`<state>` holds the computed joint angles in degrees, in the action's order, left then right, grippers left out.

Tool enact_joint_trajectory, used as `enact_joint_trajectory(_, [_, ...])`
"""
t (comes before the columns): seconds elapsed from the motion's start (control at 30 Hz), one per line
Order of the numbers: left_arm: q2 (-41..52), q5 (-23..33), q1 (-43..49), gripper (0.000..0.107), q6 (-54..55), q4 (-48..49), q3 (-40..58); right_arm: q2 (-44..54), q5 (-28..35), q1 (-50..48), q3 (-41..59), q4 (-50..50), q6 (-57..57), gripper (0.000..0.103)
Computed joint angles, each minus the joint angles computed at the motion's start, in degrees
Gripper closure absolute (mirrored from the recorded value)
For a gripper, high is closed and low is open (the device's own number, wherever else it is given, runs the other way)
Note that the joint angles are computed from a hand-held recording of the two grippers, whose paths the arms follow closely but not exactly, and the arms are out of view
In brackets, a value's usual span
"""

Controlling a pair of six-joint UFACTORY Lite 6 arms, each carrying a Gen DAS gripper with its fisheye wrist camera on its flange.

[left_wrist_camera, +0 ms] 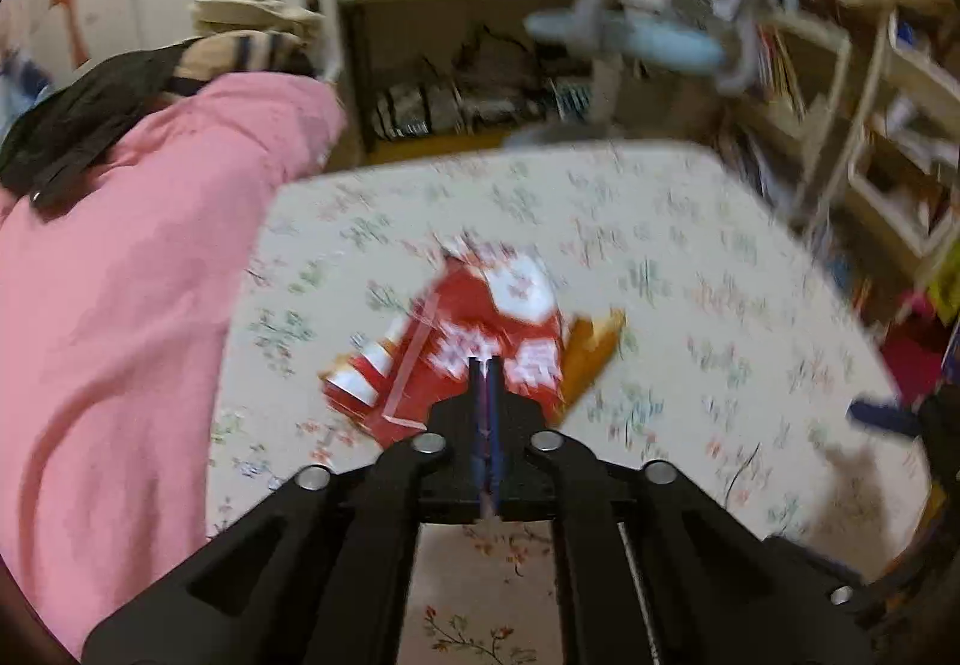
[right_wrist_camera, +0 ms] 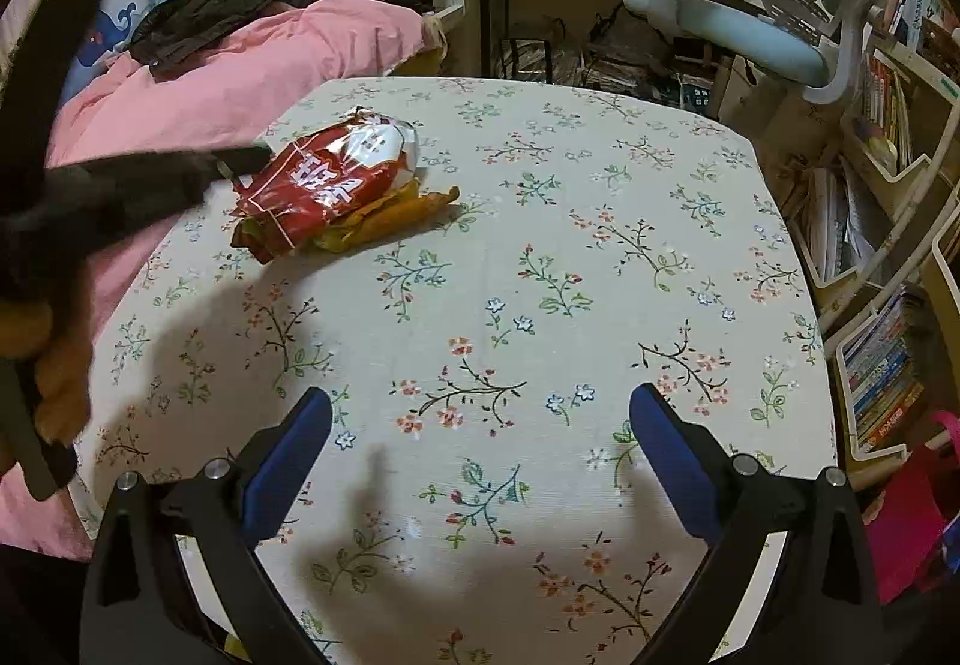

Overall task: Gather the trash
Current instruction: 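Close the left gripper on the red snack bag and lift it, then hold the snack bag up with the left gripper while the right gripper grasps the orange scrap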

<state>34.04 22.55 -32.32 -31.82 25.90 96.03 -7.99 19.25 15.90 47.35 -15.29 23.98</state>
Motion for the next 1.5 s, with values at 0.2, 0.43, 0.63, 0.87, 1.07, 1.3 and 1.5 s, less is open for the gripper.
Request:
enact_joint_trajectory(0.2, [7.7,8.4,-6.2,0.07,-13.7,20.7,5.9,0.7,-0.3,0.1,0.2,0.4,-0.2,0.008])
enact_joint_trajectory(0.43, [10.3,8.4,-5.2,0.106,-11.2,19.3,9.1,1.7,-0.6,0.3,0.4,-0.6,0.6,0.008])
enact_joint_trajectory(0.63, [4.2,1.8,-0.1,0.107,-5.2,6.7,5.1,2.7,-0.8,0.6,1.1,-0.9,1.4,0.008])
enact_joint_trajectory(0.87, [6.3,-0.4,6.2,0.076,6.0,-7.3,9.0,2.7,-1.0,0.3,1.3,4.1,-2.4,0.008])
enact_joint_trajectory(1.07, [20.0,4.0,9.6,0.031,17.1,-18.1,28.4,3.1,-1.2,1.2,1.2,5.0,-3.3,0.008])
enact_joint_trajectory(1.3, [37.3,17.1,9.7,0.085,36.5,-36.2,54.0,4.0,-1.2,2.1,2.3,5.9,-4.2,0.008])
enact_joint_trajectory(1.5, [17.5,4.5,11.1,0.102,40.3,-44.6,26.7,3.0,-1.4,2.0,1.6,5.5,-3.8,0.008])
